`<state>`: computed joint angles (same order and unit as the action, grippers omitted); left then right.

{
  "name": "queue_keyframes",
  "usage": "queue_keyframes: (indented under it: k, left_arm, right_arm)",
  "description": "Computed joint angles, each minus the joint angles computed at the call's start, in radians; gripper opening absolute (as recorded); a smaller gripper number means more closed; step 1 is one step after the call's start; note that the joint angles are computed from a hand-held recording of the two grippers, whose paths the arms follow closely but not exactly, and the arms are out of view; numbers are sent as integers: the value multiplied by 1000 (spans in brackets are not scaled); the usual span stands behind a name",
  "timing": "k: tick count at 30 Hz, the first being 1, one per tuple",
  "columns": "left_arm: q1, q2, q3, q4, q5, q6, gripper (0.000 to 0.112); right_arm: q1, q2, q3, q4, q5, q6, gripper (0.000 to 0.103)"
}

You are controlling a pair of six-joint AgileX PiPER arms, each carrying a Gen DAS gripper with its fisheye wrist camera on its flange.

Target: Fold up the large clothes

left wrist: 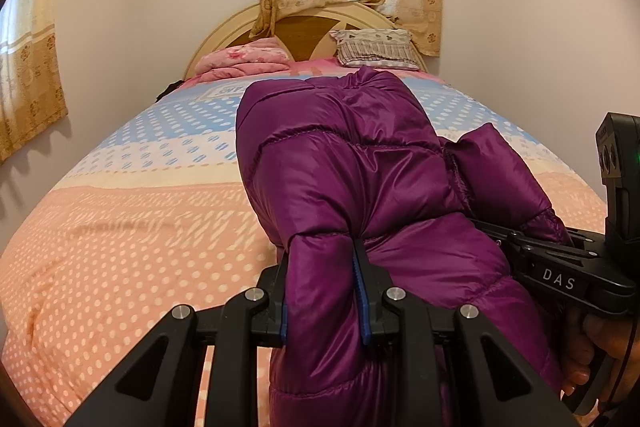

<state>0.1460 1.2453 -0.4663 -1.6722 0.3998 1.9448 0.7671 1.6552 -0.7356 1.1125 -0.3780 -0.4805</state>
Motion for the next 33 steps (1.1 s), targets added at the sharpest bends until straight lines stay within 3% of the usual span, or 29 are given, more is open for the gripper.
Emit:
queue_keyframes:
  k: [19,33]
  left_arm:
    - [156,46,19,-13,71,87,25]
    - [163,118,3,-68,57,142,25]
  right_arm:
    - [32,107,-115,18,48,-39,22]
    - [39,166,-159,26,60,-32,22]
